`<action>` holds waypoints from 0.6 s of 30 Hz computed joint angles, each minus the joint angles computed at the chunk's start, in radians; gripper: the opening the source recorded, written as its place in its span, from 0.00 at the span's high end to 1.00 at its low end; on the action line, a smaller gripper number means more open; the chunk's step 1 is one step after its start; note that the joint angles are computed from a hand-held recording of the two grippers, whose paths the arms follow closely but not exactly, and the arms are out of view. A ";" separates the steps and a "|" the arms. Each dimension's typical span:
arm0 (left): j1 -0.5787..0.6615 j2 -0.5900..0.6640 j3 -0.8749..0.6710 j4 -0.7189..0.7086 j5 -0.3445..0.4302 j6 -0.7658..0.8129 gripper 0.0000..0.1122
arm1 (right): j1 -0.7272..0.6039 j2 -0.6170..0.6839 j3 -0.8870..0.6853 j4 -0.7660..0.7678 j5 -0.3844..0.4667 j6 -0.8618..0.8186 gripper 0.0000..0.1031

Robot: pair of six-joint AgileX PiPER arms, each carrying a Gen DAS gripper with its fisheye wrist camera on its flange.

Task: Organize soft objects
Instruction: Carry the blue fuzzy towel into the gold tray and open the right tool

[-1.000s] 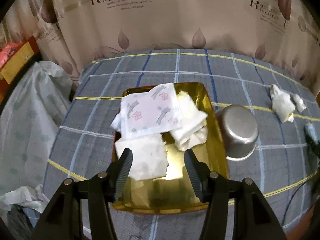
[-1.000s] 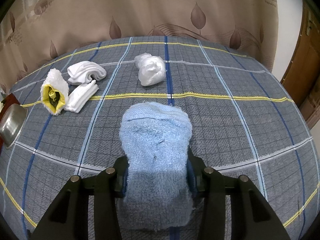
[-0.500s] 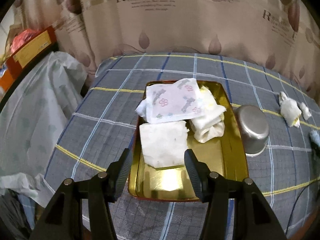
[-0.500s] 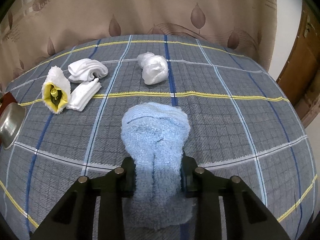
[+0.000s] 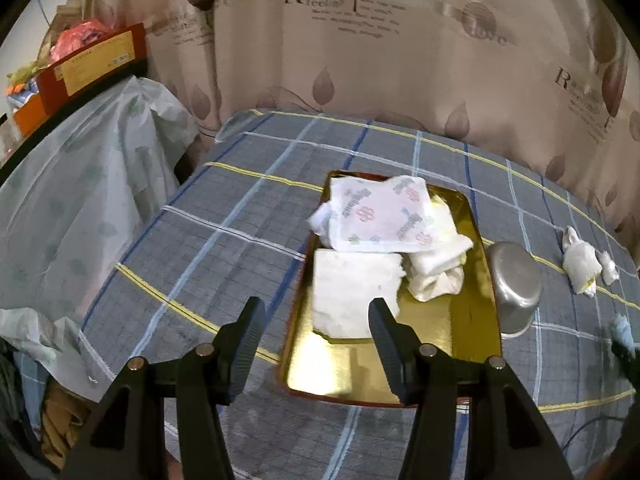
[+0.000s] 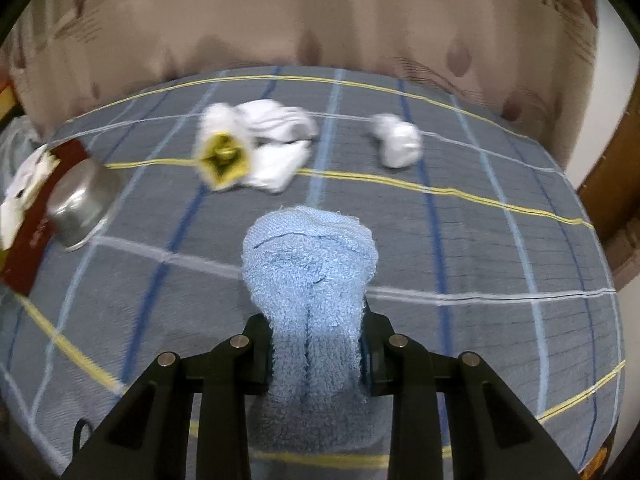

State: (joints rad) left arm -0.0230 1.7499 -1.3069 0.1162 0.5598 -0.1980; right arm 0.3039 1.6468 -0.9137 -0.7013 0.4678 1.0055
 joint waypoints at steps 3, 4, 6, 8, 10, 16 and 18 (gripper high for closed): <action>0.000 -0.007 0.004 0.071 -0.003 -0.062 0.51 | 0.065 0.007 -0.032 0.052 0.019 -0.037 0.73; 0.004 -0.009 0.006 0.084 -0.006 -0.075 0.51 | 0.085 0.011 -0.046 0.089 0.018 -0.069 0.73; 0.020 -0.007 0.003 0.058 0.000 -0.055 0.51 | 0.126 0.026 -0.080 0.128 0.026 -0.104 0.73; 0.039 -0.007 -0.001 0.021 0.003 -0.029 0.51 | 0.167 0.042 -0.117 0.174 0.028 -0.149 0.73; 0.053 -0.006 -0.005 0.015 0.009 -0.026 0.51 | 0.206 0.065 -0.165 0.231 0.021 -0.202 0.73; 0.089 0.000 -0.018 0.007 0.026 -0.023 0.51 | 0.311 0.174 -0.370 0.348 0.053 -0.352 0.73; 0.095 0.006 -0.024 0.032 0.034 -0.043 0.51 | 0.340 0.212 -0.443 0.382 0.068 -0.397 0.73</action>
